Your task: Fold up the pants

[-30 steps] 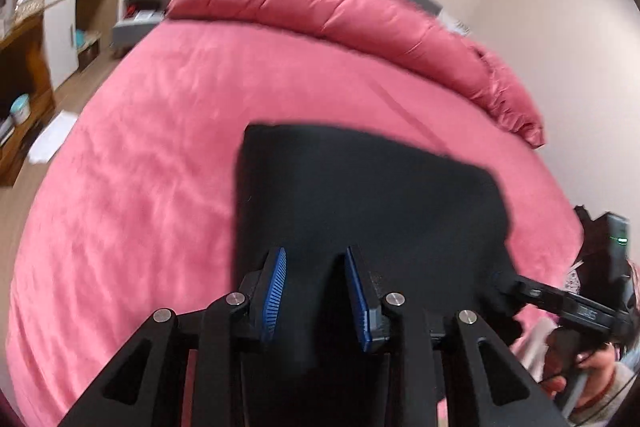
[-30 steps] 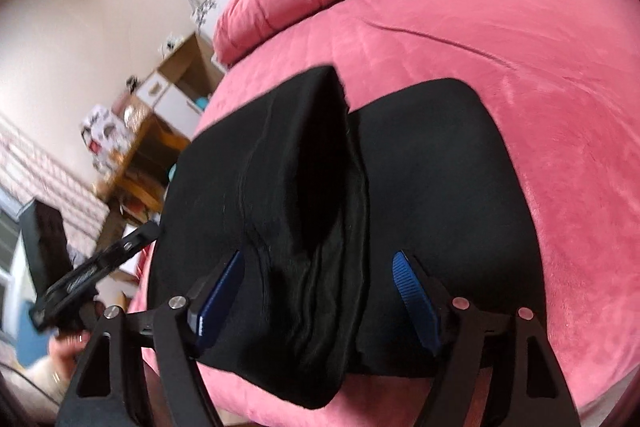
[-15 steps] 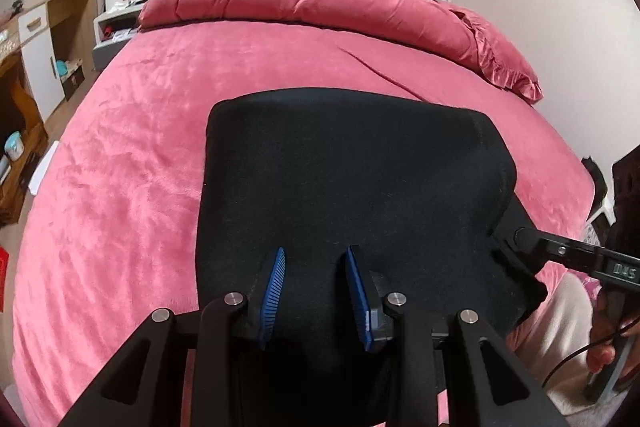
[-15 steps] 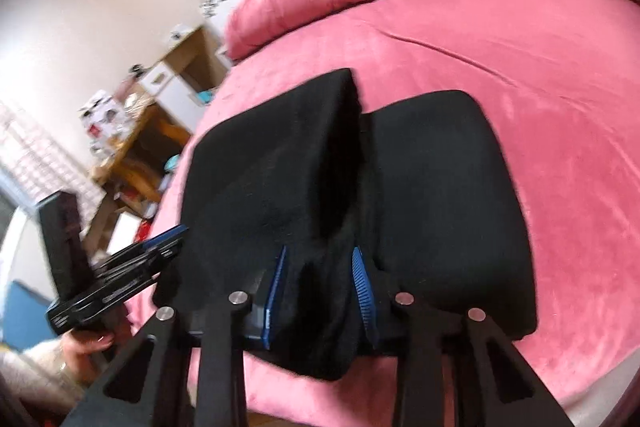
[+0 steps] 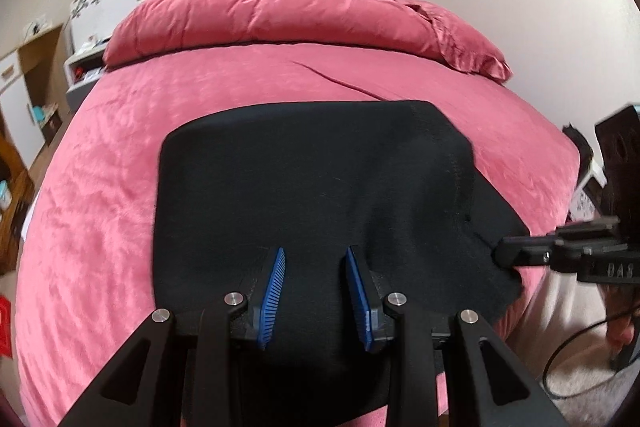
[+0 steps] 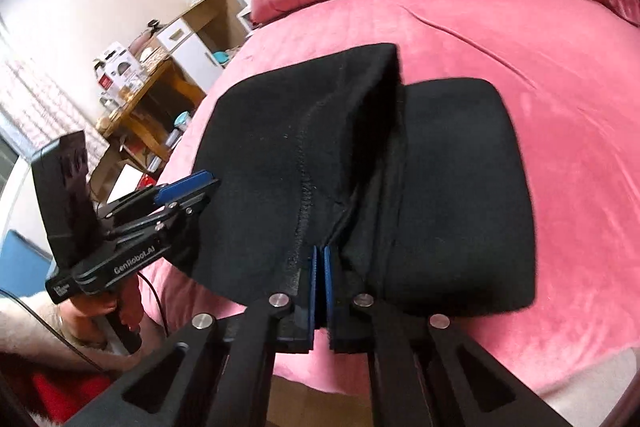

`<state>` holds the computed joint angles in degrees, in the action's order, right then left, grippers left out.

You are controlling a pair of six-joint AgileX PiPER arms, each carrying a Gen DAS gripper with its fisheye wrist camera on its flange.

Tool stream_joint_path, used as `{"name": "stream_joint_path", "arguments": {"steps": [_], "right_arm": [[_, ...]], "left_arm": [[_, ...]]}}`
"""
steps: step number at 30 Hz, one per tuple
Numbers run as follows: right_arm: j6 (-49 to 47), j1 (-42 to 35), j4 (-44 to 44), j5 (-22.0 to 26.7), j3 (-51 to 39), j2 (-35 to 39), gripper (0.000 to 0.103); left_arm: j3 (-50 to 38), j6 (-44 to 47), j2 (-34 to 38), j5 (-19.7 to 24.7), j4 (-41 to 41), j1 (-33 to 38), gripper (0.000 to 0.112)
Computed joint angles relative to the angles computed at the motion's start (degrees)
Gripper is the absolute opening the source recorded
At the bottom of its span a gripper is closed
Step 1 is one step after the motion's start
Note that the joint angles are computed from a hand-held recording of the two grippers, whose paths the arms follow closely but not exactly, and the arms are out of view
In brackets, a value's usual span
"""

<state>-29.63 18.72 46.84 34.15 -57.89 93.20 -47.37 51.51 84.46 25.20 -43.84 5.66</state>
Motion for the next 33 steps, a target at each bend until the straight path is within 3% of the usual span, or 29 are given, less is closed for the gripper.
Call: {"name": "stream_joint_path", "arguments": {"steps": [3,6,9,10,11,13,14,18,20,22,23,27,33], "right_arm": [[3.19,-1.86,-1.0,0.34,0.56,1.13,0.0],[0.51,-5.56,2.98,2.67,1.53,2.25,0.0],[-3.64,-7.82,7.84,2.98,2.64,1.62,0.003],[-6.75,-9.01,10.09,3.28,3.6,1.08,0.014],[-8.87,-9.07,12.21,2.67,3.71,0.79,0.039],[-10.42,-8.23,14.08,-0.79,3.98,0.33,0.074],[-10.22,-7.54,14.0,-3.08,3.64,0.58,0.073],[-4.49,-6.8,7.45,-4.62,-0.67,4.14,0.07],[-5.08,-7.59,8.67,-3.85,-1.85,5.54,0.069],[-7.57,-8.68,11.02,-2.95,-1.87,5.83,0.069],[-8.27,-8.47,11.97,-3.02,-2.12,6.12,0.069],[-9.16,-6.26,13.08,-4.18,-3.57,8.45,0.069],[-13.63,-5.55,17.7,-3.12,-5.6,11.81,0.069]], "left_arm": [[0.32,-1.25,0.63,-1.6,2.83,-2.57,0.033],[0.37,-5.66,1.56,-3.54,8.93,-5.32,0.037],[-0.59,-3.44,2.42,-2.71,6.9,-6.42,0.037],[-1.03,-3.54,2.79,-2.67,7.02,-7.13,0.037],[-1.77,-3.86,3.47,-2.73,7.57,-8.5,0.037],[-3.32,-3.42,5.27,-2.56,8.22,-11.05,0.037],[-3.9,-2.78,6.1,-2.29,8.04,-12.22,0.037],[-6.39,-2.45,9.71,-3.66,7.27,-15.86,0.037],[-8.96,2.39,10.7,1.79,0.82,-13.58,0.037],[-10.64,7.89,11.07,10.5,-7.0,-9.42,0.037],[-10.03,8.37,9.69,11.42,-7.47,-8.32,0.037],[-6.0,7.58,3.74,6.53,-4.43,-5.98,0.037],[-3.75,-5.89,0.13,-0.4,3.88,2.29,0.038]]}}
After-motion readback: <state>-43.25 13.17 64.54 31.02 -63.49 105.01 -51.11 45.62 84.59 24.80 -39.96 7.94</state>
